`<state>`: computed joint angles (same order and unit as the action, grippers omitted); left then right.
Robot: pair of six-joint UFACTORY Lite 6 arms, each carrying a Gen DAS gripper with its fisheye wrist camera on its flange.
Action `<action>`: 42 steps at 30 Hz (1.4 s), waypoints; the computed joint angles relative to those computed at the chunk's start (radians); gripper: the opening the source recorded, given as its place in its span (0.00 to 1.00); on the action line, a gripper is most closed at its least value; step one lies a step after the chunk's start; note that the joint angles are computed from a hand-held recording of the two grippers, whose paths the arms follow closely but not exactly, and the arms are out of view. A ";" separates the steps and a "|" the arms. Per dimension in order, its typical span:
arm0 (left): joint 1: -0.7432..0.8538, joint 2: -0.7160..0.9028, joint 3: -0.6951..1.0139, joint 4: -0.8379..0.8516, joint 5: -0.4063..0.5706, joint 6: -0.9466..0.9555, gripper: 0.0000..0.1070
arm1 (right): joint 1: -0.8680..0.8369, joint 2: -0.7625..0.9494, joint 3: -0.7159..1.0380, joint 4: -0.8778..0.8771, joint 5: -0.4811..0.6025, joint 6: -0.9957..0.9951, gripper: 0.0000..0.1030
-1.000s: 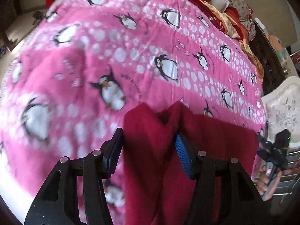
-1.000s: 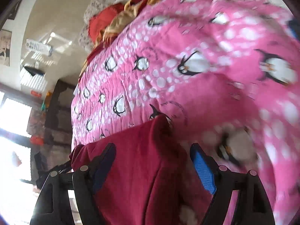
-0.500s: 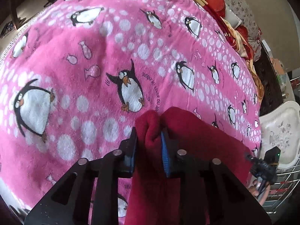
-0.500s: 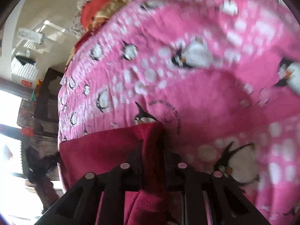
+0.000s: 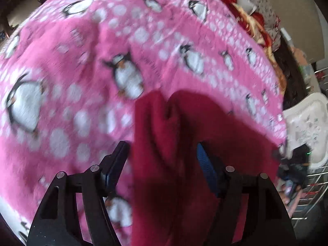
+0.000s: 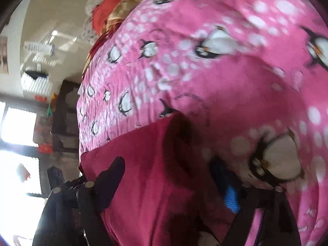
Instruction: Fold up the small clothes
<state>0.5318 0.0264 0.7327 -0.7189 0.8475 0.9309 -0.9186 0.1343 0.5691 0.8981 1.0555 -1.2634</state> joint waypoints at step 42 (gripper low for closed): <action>-0.317 0.429 0.674 -0.006 -0.060 -0.267 0.38 | 0.347 0.434 0.813 0.049 -0.180 0.318 0.56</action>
